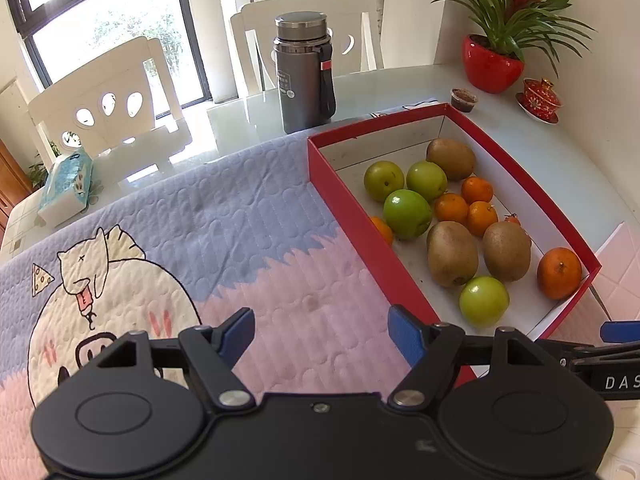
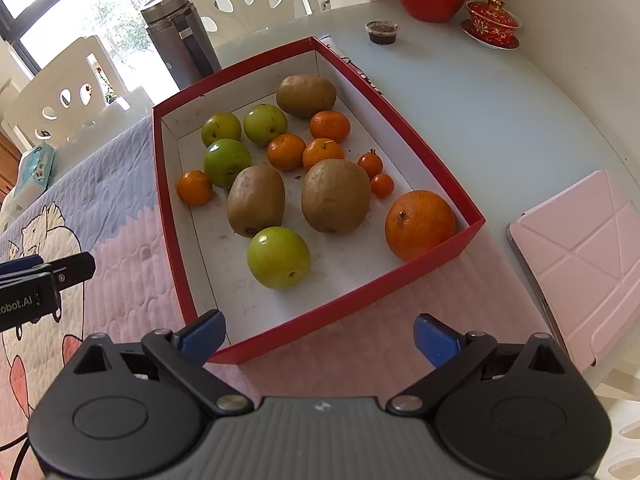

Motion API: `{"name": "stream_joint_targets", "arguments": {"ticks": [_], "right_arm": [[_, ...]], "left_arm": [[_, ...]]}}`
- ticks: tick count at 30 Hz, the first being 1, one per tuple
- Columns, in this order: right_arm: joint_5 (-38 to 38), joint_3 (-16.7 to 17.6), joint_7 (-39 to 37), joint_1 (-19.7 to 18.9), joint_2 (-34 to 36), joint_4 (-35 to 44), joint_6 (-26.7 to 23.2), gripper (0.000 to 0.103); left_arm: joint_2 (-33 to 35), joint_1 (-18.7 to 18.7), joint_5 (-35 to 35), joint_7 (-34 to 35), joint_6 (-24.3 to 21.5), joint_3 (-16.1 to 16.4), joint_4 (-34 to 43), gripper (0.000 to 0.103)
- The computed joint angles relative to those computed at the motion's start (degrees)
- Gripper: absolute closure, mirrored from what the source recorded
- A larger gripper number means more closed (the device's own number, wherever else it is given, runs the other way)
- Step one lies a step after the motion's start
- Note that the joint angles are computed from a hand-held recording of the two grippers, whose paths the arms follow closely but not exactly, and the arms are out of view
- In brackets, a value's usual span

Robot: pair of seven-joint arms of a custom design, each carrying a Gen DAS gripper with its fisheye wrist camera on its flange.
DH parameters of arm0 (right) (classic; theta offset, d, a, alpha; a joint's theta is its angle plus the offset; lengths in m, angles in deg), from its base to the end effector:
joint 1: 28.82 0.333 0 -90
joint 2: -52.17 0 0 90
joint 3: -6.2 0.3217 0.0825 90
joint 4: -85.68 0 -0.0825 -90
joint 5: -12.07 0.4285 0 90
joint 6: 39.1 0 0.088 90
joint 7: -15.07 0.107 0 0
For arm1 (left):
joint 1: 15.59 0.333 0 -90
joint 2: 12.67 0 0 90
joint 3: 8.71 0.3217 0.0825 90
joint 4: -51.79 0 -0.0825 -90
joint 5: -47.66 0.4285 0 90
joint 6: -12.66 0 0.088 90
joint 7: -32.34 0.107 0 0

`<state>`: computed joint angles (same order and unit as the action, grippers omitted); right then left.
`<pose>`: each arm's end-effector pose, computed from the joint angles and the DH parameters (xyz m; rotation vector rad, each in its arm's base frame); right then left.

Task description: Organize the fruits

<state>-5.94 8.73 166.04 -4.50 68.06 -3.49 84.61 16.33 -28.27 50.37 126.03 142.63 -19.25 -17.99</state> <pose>0.6501 0.3114 0.5168 -1.4662 2.3810 -0.4000 0.7436 -0.2772 0.5493 -1.4845 2.3449 -0.6724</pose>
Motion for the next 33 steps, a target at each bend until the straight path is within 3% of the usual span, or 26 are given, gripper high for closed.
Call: {"name": "stream_joint_targets", "arguments": {"ticks": [33], "right_arm": [[0.2,0.0,-0.8,0.2,0.2,0.3,-0.1,0.002]], "left_arm": [[-0.9,0.2,0.6,-0.8,-1.3,0.2,-1.3,0.015]]}}
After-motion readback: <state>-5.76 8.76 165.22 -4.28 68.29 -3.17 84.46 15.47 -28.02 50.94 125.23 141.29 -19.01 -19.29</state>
